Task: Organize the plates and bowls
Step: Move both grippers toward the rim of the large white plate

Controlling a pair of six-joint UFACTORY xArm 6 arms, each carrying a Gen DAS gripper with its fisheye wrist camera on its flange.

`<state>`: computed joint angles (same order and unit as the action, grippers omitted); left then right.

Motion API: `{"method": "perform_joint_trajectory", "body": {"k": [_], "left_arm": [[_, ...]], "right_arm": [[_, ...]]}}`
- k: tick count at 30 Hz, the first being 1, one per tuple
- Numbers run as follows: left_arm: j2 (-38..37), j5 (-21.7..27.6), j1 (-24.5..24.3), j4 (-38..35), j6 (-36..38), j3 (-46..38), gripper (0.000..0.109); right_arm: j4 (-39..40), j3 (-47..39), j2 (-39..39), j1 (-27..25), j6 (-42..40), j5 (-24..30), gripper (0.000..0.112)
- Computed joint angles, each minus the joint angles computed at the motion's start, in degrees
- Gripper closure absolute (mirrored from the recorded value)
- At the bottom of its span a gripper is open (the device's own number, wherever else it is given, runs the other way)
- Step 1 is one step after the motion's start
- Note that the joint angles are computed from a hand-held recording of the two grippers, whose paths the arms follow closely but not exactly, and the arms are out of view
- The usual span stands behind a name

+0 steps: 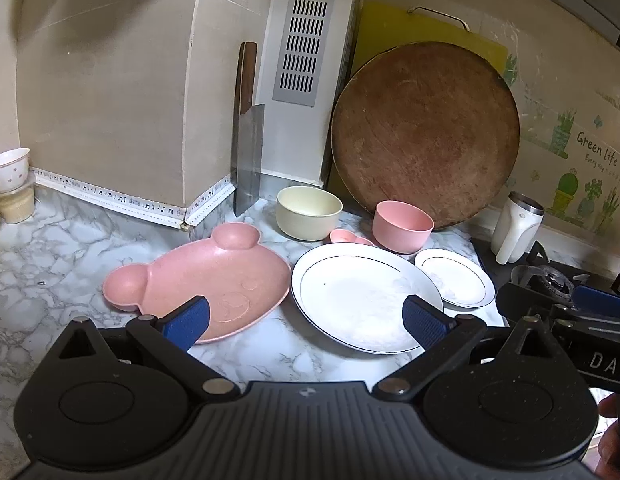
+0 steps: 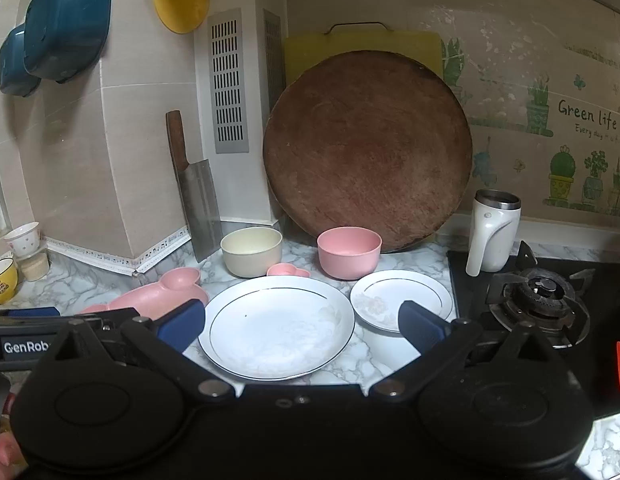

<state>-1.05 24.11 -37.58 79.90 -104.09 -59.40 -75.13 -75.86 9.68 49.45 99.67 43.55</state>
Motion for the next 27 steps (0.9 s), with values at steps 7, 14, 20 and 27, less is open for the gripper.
{"method": "perform_joint_trajectory", "body": {"k": [7,14,20,27], "left_arm": [[-0.17,0.19,0.06,-0.3,0.38,0.12,0.006],[-0.42,-0.95,0.83,-0.14,0.25,0.44,0.006],[-0.38,0.57,0.24,0.35,0.72,0.19,0.006],[-0.31,0.92,-0.08,0.99,0.15,0.01,0.006]], "right_arm": [[0.33,-0.27,0.13,-0.01,-0.4,-0.26,0.009],[0.03,-0.72,0.44,0.17,-0.65,0.17,0.009],[0.55,-1.38,0.85,0.68,-1.51,1.73,0.009],[-0.08,-1.11,0.52,0.56,-1.61,1.53,0.009]]}}
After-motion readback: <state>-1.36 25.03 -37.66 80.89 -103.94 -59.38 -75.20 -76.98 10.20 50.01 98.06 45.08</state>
